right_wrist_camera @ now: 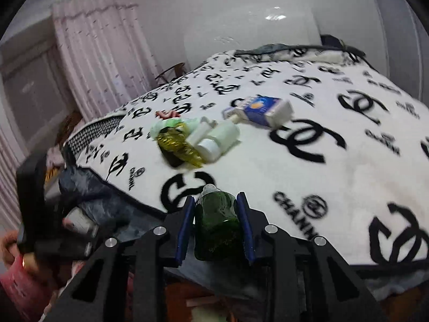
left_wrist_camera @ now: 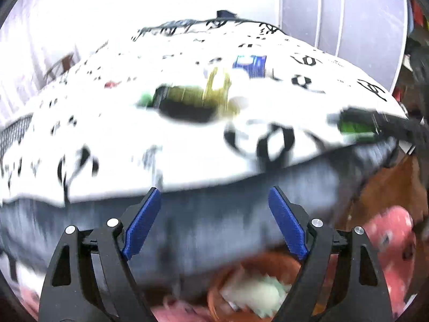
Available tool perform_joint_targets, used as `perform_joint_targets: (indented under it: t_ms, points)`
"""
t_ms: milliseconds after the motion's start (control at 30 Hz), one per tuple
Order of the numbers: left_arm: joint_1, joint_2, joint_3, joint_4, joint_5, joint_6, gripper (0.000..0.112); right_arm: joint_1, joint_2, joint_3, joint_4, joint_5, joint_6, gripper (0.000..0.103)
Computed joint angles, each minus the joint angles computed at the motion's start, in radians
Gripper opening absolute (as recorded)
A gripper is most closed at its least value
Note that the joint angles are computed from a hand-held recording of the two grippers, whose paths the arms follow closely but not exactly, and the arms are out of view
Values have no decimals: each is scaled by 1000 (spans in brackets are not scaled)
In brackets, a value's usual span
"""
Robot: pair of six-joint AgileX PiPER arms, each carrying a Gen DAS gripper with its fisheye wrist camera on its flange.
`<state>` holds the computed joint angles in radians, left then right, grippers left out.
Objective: Collect trash
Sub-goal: 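Grasp the small green glass bottle on the bed with the right tool, then grasp the yellow hair clip with the left tool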
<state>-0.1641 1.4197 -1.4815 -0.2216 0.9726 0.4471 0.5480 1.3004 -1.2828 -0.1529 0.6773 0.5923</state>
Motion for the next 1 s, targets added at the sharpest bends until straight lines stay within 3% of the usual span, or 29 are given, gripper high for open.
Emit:
perform_joint_targets:
  t_ms: [100,200,300,400,500,533,767,1000]
  points:
    - [-95,158,-201,140,5,-91,80,-63,-50,58,123,-57,-69,32]
    - [-129,328,-419,204,77,-145,77,-93,-97,94,190,-84,-114,32]
    - [-167,402,-519,288,100,-186,72,-90,-134,119,207,-89,-130,32]
    - [-186,450,-588,337,122,-212,55,-86,-157,139,216,-88,-139,32]
    - [-173,498,-680,296,180,-204,28,-83,-174,163,229,-94,-143,32]
    - [-164,510,-708,269,205,-204,28,-81,-179,169,232,-98,-140,32]
    - [-109,425,-622,153,172,-163,28,-38,-190,169,175,-95,-73,32]
    - [28,162,-362,-131,159,54,28,107,-214,146,-8,-48,97,32]
